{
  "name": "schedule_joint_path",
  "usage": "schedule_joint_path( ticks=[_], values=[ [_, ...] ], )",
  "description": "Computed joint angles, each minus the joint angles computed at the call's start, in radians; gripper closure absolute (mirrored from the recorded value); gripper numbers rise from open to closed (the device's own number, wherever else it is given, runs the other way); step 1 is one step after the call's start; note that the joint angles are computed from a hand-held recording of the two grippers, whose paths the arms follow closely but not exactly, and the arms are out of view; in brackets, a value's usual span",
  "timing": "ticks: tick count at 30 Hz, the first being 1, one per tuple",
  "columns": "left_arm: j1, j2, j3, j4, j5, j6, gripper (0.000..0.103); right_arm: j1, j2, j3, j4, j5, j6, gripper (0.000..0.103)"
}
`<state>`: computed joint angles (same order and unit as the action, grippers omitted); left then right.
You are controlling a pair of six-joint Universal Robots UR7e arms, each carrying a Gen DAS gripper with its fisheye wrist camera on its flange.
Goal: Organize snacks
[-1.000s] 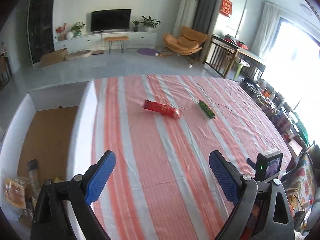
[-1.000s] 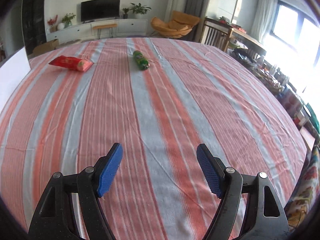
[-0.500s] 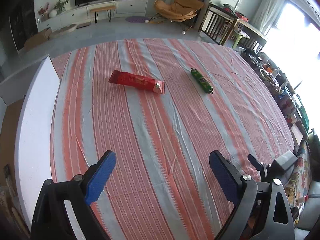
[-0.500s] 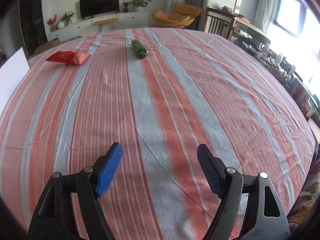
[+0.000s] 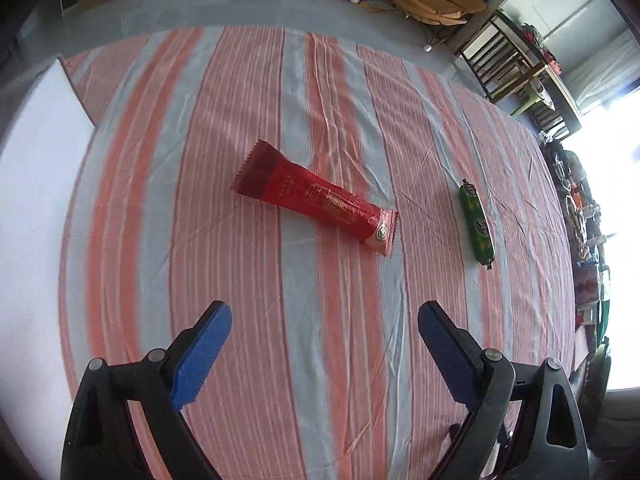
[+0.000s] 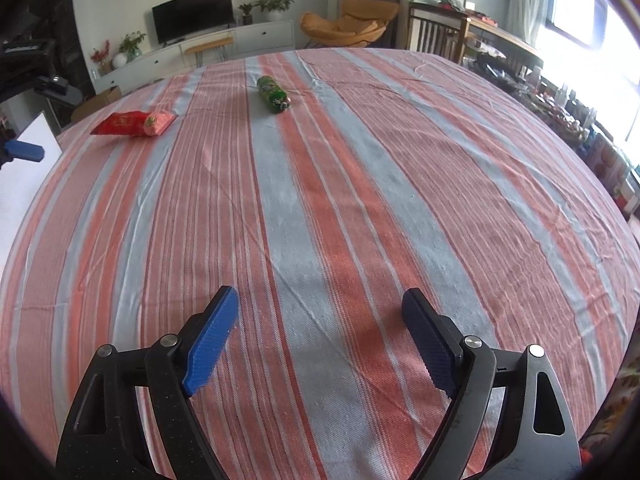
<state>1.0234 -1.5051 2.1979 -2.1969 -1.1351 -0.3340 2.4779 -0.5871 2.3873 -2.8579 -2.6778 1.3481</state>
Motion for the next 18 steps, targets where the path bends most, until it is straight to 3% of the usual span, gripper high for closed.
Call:
schedule_joint_path(
  ticks=[7, 10, 12, 14, 15, 18],
  values=[
    [0.037, 0.242, -0.065, -0.225, 0.042, -0.047, 0.010, 0.000, 0.001, 0.000, -0.002, 0.000, -0.001, 0.016],
    [0.000, 0.298, -0.047, -0.300, 0.105, -0.019, 0.011, 0.000, 0.001, -0.001, -0.001, 0.000, 0.000, 0.016],
    [-0.038, 0.319, -0.026, -0.317, 0.168, 0.026, 0.024, -0.002, 0.004, -0.002, -0.010, 0.000, -0.008, 0.016],
    [-0.066, 0.316, 0.013, -0.368, 0.207, 0.096, 0.073, -0.004, 0.006, -0.004, -0.015, -0.001, -0.013, 0.016],
    [-0.070, 0.309, 0.027, -0.379, 0.212, 0.127, 0.085, -0.004, 0.007, -0.004, -0.015, -0.001, -0.013, 0.016],
    [-0.063, 0.248, 0.060, -0.363, 0.194, 0.168, 0.087, -0.004, 0.007, -0.004, -0.015, -0.001, -0.013, 0.016]
  ],
)
